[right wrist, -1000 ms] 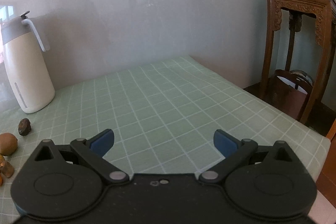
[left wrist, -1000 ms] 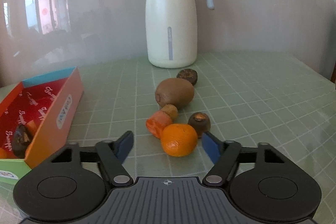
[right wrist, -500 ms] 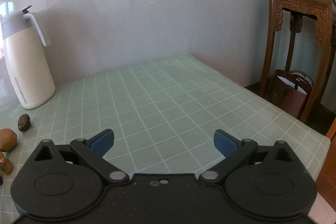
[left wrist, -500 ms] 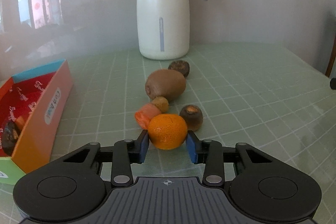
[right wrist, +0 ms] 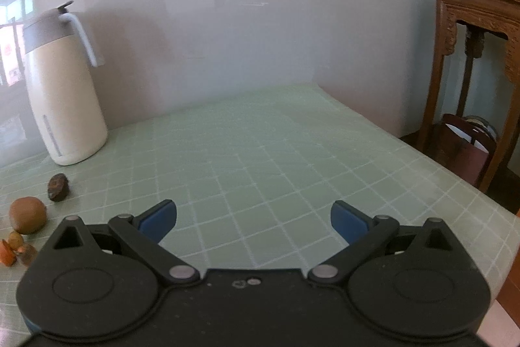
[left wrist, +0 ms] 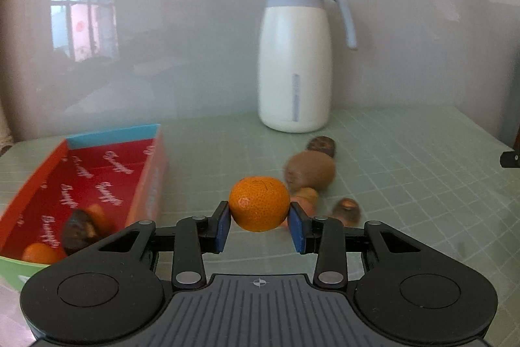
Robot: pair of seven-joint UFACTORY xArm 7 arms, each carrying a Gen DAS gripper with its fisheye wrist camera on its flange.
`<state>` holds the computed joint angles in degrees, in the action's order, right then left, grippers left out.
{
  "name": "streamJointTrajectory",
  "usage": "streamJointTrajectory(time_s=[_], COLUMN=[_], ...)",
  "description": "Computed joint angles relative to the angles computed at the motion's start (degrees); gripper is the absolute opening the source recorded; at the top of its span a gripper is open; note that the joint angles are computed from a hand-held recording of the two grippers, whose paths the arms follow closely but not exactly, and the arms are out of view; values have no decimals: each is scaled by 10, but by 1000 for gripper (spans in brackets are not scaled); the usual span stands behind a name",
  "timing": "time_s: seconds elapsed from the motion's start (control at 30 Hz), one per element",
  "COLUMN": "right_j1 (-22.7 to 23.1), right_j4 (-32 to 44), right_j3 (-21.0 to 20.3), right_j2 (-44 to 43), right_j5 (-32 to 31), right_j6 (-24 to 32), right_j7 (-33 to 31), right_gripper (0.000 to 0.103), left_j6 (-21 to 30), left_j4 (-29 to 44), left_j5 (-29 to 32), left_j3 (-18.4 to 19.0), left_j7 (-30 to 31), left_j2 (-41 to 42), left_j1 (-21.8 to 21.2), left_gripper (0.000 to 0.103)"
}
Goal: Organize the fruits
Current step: 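Carry the mandarin with the left tool into the red box and release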
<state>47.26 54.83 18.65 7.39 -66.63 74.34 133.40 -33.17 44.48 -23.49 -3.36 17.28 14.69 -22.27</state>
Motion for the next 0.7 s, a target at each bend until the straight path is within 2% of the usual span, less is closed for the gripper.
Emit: streamJointTrajectory(time_s=[0.4,0.7], right_j1=[17,33], right_j4=[68,90], right_j3=[-17,-29], right_j2=[51,68], right_j5=[-22,-24], right_j6=[-6,-10], right_j7=[-32,-46], right_gripper=[102,102], left_j6=[-26,-25], left_j4=[-30,-40], left_j5=[9,15], left_j3=[13,22], left_j7=[-13,-22], left_j2=[-24,-29], left_j1=[51,87], left_gripper=[38,38])
